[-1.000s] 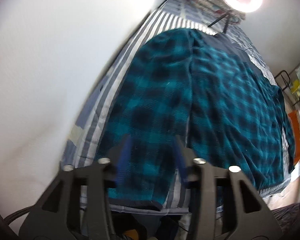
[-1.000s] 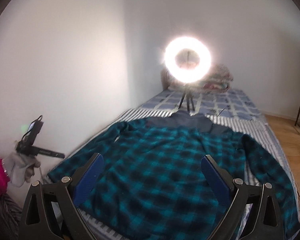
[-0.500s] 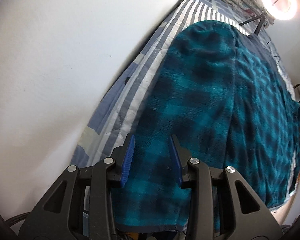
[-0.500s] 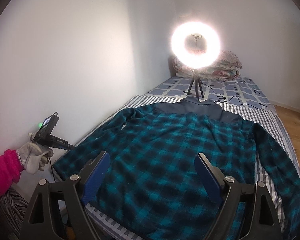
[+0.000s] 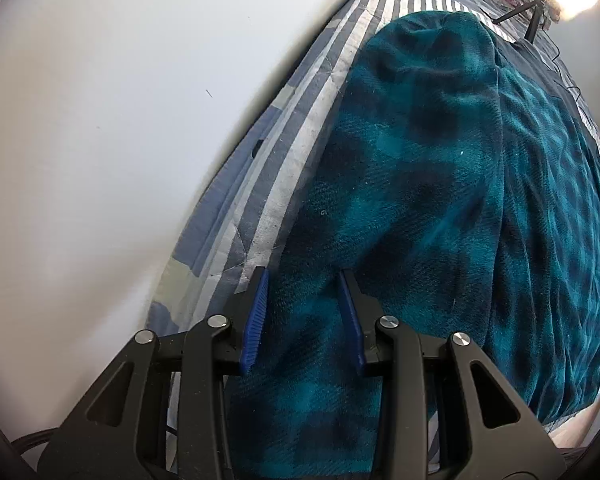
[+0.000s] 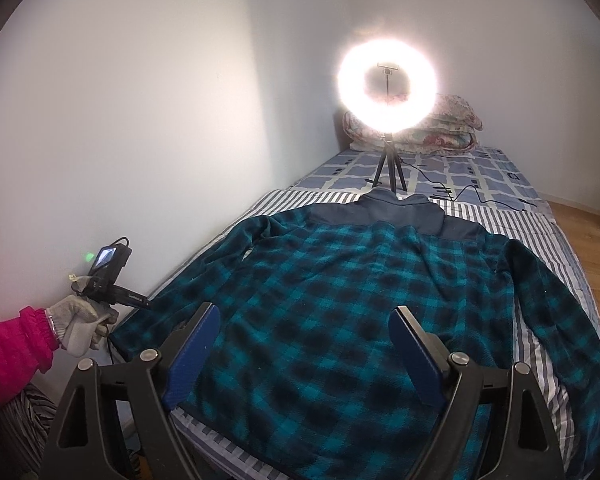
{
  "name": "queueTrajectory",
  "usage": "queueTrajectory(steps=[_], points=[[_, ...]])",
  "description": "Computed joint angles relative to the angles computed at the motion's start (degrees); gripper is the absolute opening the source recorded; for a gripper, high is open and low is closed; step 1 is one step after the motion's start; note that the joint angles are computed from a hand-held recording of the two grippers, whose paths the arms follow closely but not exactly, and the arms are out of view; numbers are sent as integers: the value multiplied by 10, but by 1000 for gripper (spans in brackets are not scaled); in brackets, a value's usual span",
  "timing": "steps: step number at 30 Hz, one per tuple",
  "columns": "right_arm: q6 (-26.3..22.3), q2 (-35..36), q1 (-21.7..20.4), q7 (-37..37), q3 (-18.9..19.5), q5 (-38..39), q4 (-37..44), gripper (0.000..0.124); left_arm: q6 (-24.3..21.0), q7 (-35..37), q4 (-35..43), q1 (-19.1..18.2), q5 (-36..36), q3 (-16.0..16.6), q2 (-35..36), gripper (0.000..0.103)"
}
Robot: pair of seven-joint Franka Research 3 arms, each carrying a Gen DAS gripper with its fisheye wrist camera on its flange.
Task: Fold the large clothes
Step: 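Grasp the plaid shirt's side edge with the left gripper and lift it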
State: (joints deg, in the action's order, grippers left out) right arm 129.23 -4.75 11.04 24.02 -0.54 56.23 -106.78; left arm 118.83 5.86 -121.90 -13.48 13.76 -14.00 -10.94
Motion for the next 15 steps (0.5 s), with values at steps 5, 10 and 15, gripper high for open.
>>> queueTrajectory(steps=[5,10,15], points=[[1,0,0,-2,0,0,-1,88,11,-11,16,-1,38,-10,4,0],[0,2,0,4,2,-2,0,88,7,-34,68,-8,105,-28,11,0],[-30,25,2,56,8,-33,32,88,-26,-34,154,-29,175,-43,54,0]])
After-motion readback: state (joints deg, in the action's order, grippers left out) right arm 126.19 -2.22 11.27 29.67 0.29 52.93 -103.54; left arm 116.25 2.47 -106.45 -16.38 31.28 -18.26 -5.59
